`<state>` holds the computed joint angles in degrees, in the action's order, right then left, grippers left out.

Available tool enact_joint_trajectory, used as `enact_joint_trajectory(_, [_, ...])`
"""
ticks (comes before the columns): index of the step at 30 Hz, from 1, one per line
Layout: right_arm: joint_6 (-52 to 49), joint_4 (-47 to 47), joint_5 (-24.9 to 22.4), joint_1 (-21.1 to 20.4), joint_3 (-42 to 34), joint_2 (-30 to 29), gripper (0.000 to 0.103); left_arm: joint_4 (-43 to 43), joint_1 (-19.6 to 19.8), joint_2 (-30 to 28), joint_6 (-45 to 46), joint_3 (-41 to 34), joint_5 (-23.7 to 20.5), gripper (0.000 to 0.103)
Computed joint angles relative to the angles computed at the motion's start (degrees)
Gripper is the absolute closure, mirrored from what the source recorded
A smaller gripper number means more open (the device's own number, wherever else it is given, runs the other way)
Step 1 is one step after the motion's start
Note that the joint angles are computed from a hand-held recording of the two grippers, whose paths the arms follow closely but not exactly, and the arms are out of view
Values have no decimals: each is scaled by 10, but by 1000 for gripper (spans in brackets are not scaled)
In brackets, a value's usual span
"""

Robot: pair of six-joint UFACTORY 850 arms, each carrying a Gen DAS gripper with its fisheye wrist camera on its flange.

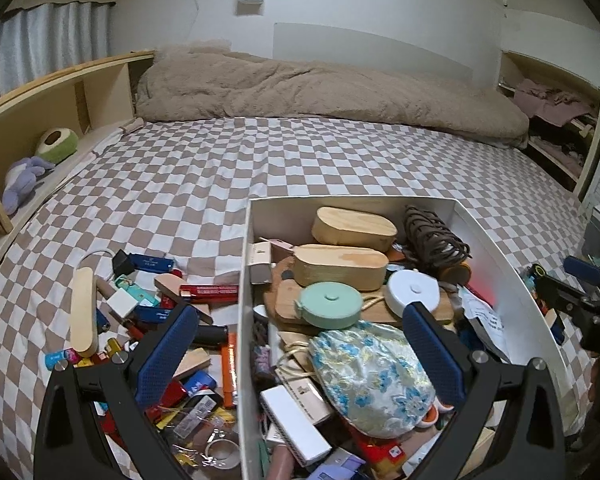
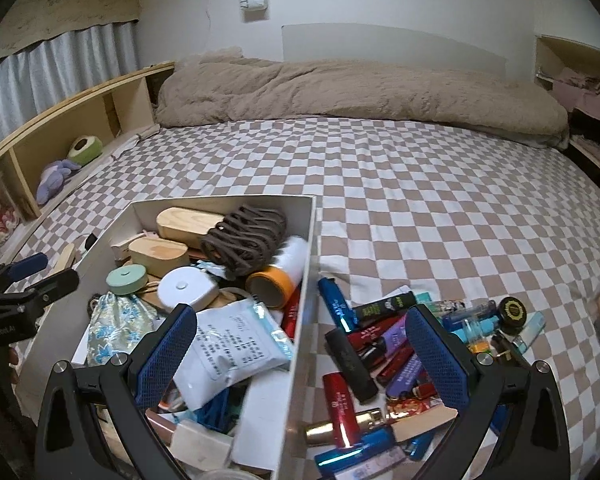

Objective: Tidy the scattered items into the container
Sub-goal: 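Withdraw both open grippers up from the box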

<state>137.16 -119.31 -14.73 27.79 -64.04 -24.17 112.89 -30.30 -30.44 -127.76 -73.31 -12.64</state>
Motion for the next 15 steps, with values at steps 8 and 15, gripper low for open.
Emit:
enact_joint_trajectory(8, [44,-11,-21,-30,28,20,0,65,7,14,-75,18,-21,0])
enact_joint_trajectory(15, [79,9,-20,-67,46,27,0,66,18,22,-90,28,-40,0])
